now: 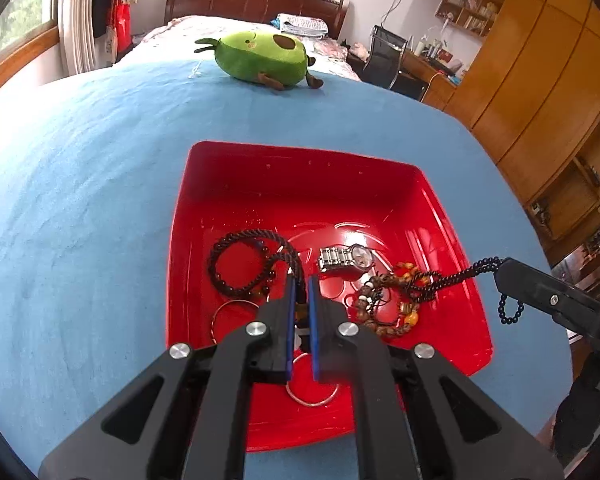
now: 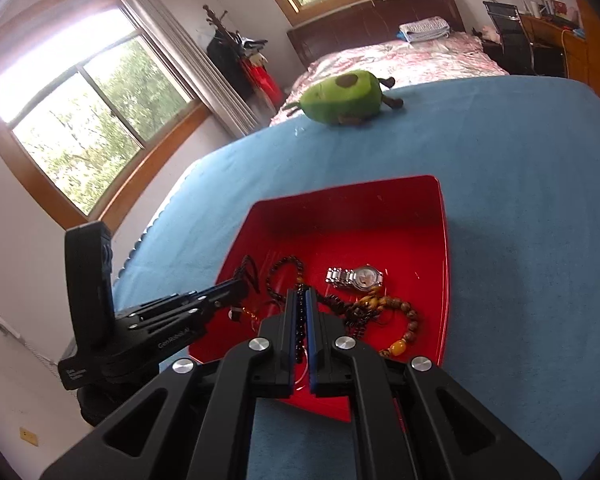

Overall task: Organize jewelry
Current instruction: 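Lower both necklaces into the red tin and open both tools, then withdraw both tools from the tin toward the silver chain and gold pendant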

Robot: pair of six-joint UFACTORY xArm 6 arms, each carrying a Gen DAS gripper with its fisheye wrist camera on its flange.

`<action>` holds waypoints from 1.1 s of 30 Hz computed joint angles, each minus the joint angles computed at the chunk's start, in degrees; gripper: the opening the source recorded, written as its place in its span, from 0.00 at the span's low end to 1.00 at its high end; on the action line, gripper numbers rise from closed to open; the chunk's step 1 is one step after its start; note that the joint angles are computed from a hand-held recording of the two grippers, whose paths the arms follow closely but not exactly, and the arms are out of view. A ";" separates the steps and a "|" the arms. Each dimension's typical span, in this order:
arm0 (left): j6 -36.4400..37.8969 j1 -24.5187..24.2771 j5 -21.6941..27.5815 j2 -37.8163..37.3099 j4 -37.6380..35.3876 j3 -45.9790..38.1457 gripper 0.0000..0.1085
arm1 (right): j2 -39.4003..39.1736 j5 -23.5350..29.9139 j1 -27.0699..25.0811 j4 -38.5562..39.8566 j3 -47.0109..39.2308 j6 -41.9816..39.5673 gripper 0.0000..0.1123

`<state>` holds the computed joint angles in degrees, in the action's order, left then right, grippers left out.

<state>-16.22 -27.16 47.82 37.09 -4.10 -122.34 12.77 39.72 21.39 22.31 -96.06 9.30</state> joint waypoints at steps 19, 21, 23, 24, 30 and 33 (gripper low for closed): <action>-5.12 -0.35 -2.59 -5.02 6.12 5.36 0.28 | -2.74 -0.59 0.34 -9.31 2.05 6.49 0.27; -5.83 -0.66 -3.07 -5.91 7.48 6.38 0.32 | -2.49 -0.24 0.39 -10.27 1.69 7.29 0.29; -6.95 -0.89 -3.63 -6.66 9.34 7.31 0.36 | -2.40 -0.03 0.46 -11.45 1.55 8.04 0.30; -7.39 -0.97 -3.89 -6.96 10.22 7.69 0.36 | -2.35 -0.02 0.48 -11.73 1.55 8.25 0.30; -7.81 -1.06 -4.72 -7.86 11.12 8.91 0.43 | -2.10 0.45 0.79 -14.48 1.22 10.15 0.39; -7.80 -1.11 -4.61 -7.88 11.08 8.84 0.45 | -1.86 0.89 0.87 -15.91 0.89 10.94 0.40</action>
